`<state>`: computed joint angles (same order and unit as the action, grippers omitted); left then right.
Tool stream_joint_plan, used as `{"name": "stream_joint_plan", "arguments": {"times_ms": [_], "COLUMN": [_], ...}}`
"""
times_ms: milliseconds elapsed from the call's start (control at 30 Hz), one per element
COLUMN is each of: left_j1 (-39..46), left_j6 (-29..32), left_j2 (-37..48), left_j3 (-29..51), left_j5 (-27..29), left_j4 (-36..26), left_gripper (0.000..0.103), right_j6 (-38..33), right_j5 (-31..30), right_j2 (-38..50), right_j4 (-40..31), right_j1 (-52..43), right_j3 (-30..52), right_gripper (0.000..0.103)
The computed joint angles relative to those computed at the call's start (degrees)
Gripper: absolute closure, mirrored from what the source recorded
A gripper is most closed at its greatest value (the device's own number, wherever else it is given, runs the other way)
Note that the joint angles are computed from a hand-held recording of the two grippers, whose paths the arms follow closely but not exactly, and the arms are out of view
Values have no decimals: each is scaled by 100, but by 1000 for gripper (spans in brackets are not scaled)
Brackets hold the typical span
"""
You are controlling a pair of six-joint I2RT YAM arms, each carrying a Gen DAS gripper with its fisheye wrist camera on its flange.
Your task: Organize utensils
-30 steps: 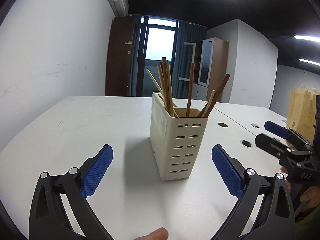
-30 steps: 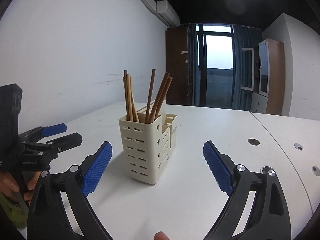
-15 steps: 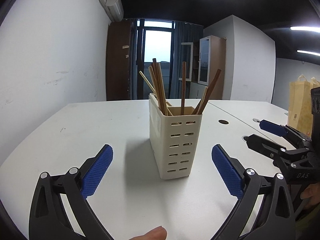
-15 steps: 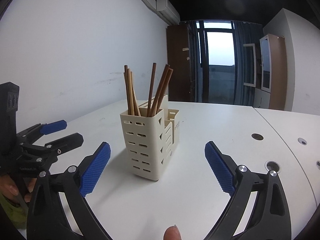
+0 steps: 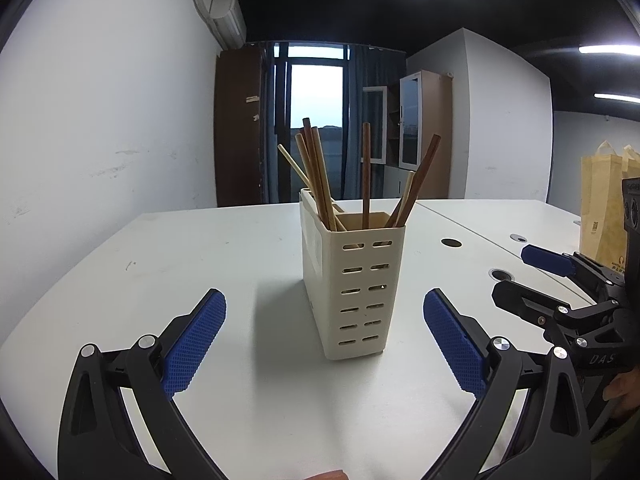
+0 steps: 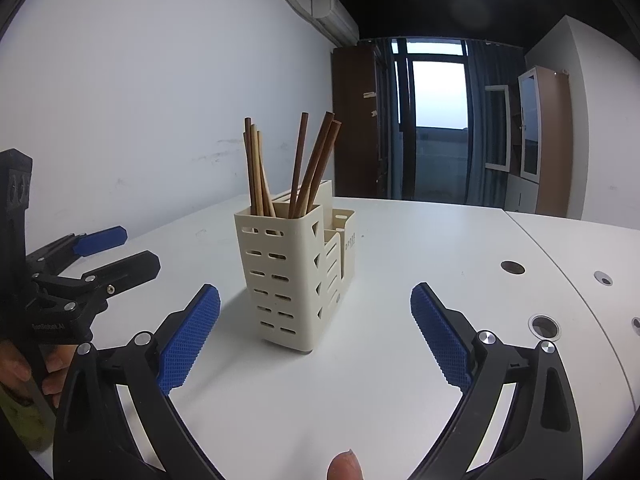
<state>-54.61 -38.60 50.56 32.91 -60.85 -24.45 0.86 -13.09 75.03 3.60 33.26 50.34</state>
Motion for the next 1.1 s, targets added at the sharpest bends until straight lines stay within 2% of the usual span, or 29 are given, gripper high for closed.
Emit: {"name": "stream_joint_plan", "arguments": {"times_ms": [1100], "left_j1": [17], "left_j6": [-90], "left_j2": [239], "left_j3": [69], "left_j5": [291], "left_j4": [-2], "left_gripper": [6], "right_j6": [-32], "right_j5": [-15], "right_j2": [-44], "right_j4": [-61], "right_j1": [21], "right_j3": [31], "right_gripper": [6]}}
